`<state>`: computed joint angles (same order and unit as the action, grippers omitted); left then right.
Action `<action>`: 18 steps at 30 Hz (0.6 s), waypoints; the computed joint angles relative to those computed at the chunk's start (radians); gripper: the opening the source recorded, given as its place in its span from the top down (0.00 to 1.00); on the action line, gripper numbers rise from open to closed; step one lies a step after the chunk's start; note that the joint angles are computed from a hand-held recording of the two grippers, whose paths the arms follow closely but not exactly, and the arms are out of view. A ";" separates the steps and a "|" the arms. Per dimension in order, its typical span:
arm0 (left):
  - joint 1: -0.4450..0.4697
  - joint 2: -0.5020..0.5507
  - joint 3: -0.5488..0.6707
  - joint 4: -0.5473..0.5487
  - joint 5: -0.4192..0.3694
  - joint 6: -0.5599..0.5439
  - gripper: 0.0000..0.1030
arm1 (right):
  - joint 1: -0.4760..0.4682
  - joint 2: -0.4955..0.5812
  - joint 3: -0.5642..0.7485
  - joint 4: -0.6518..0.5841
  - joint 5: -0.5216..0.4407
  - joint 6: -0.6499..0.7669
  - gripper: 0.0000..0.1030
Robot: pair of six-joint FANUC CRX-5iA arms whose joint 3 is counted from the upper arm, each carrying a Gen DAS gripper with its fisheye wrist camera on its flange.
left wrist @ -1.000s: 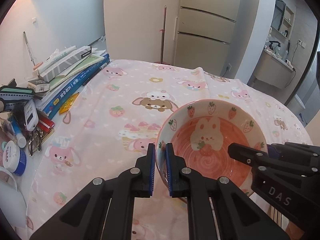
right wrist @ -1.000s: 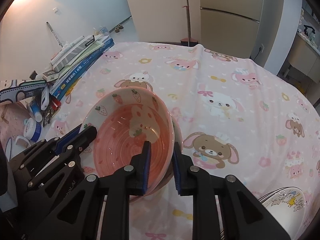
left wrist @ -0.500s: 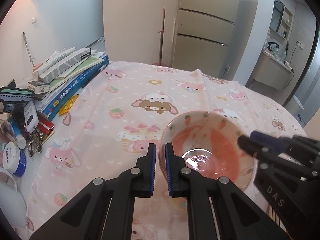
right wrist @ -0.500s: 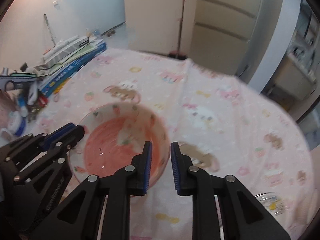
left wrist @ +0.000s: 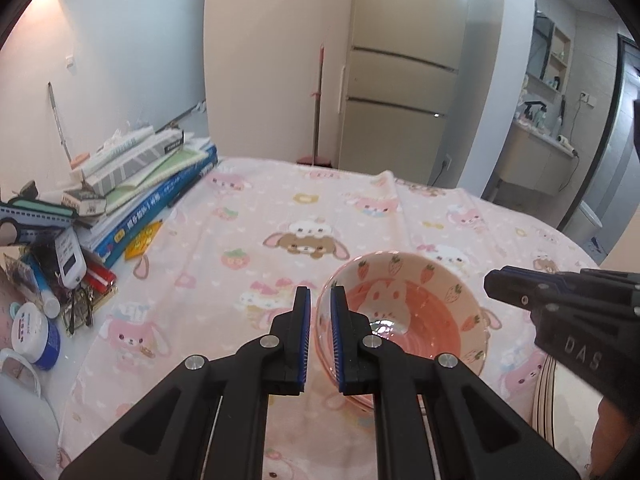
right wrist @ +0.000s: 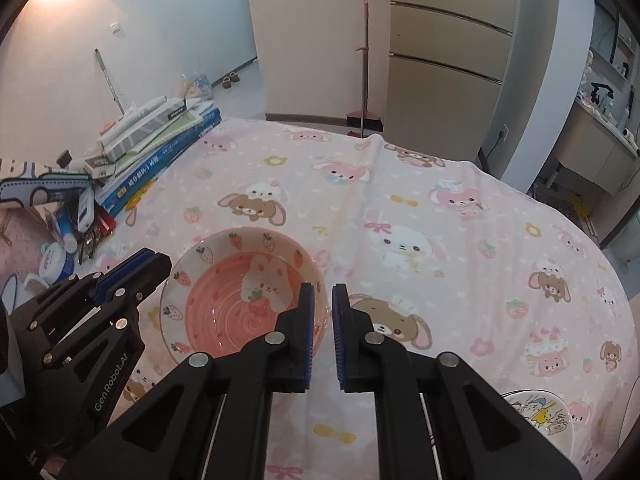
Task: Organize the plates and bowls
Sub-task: 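Open both grippers to release the pink bowl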
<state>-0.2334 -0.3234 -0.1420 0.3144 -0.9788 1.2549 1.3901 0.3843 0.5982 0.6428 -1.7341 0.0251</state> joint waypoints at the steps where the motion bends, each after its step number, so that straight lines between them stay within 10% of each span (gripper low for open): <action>1: -0.002 -0.005 -0.004 0.001 0.009 -0.004 0.89 | 0.000 -0.003 -0.002 0.004 -0.002 -0.006 0.91; 5: -0.010 -0.027 -0.023 0.000 0.050 -0.015 0.74 | 0.004 -0.011 -0.008 0.017 -0.009 -0.018 0.90; 7: -0.010 -0.050 -0.049 0.012 0.096 -0.025 0.26 | 0.006 -0.013 -0.009 0.023 -0.012 -0.020 0.87; 8: -0.009 -0.069 -0.072 0.027 0.137 -0.031 0.18 | 0.008 -0.012 -0.008 0.029 -0.016 -0.018 0.84; 18: 0.054 -0.139 -0.168 0.247 0.206 -0.131 0.14 | 0.054 -0.007 -0.017 0.205 -0.067 -0.029 0.30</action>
<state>-0.1793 -0.4629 -0.3099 0.5612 -0.7729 1.1234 1.4446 0.3768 0.5812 0.8479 -1.8014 -0.0036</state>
